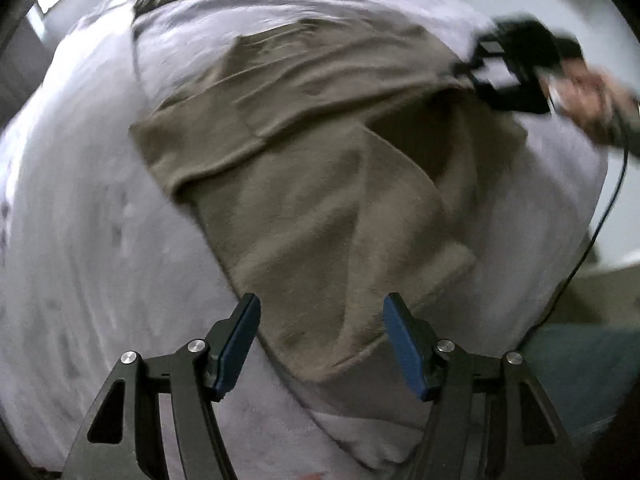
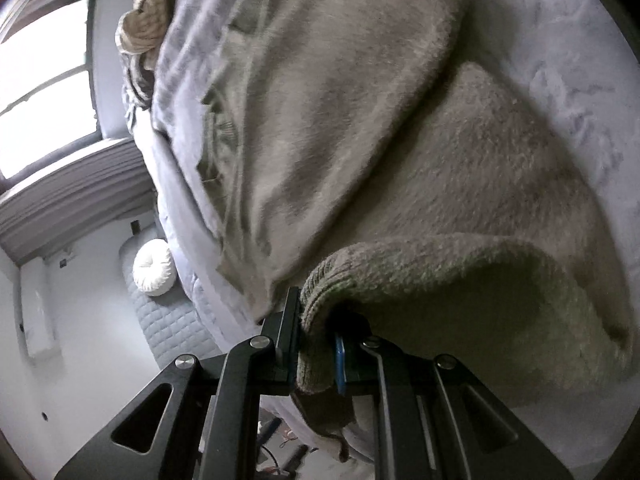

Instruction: Fold small clothes

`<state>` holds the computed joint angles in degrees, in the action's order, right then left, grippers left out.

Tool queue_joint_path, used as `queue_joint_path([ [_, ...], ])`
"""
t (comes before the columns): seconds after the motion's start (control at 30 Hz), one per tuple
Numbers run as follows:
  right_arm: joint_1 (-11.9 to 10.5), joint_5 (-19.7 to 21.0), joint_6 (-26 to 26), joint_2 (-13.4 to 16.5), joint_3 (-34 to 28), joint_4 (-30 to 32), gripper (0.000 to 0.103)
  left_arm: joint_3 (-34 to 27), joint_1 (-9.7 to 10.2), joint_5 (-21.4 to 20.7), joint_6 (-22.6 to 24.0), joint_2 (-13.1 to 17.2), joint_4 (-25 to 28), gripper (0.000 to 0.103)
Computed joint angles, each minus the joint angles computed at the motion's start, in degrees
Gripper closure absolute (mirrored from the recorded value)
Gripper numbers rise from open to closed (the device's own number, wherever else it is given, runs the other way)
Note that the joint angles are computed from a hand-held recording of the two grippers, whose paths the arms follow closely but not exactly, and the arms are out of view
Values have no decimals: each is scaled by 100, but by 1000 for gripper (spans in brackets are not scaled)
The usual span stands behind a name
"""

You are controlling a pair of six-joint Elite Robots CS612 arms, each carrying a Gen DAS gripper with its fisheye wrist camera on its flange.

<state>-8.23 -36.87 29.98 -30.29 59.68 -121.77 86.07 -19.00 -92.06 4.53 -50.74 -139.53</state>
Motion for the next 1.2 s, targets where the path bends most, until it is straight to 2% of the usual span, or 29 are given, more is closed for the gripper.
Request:
queue_joint_path([
  [0.17, -4, 33, -93, 75, -78, 166, 88, 248, -375, 669, 901, 116, -632, 39],
  [0.23, -5, 25, -186, 70, -99, 237, 88, 177, -445, 909, 895, 235, -664, 39],
  [0.3, -7, 7, -365, 43, -114, 335, 88, -40, -357, 669, 473, 329, -408, 59],
  [0.33, 0, -7, -442, 35, -135, 389, 88, -207, -267, 422, 184, 383, -166, 82],
  [0.37, 4, -22, -543, 24, -156, 456, 88, -347, -184, 206, -56, 428, 31, 86],
  [0.43, 6, -45, -696, -6, -163, 541, 88, -569, 18, -275, -621, 496, 214, 91],
  [0.57, -7, 8, -799, -75, -121, 469, 88, -858, 377, -1038, -1725, 587, 244, 91],
  [0.7, 13, 131, -999, -155, -178, 334, 88, -994, 499, -1197, -2176, 602, 23, 91],
  [0.87, 27, 300, -1077, -127, -512, 118, 88, -1180, 537, -1209, -2233, 587, -412, 91],
  [1.0, 37, 429, -900, 199, -1196, 85, 88, -1624, 592, -1152, -2048, 813, -570, 91],
  [1.07, 63, 397, -858, 430, -1634, 255, 88, -1884, 590, -954, -1880, 955, -579, 91],
  [1.2, 103, 363, -608, 1173, -2863, 757, 88, -2581, 593, -799, -1853, 1432, -398, 91],
])
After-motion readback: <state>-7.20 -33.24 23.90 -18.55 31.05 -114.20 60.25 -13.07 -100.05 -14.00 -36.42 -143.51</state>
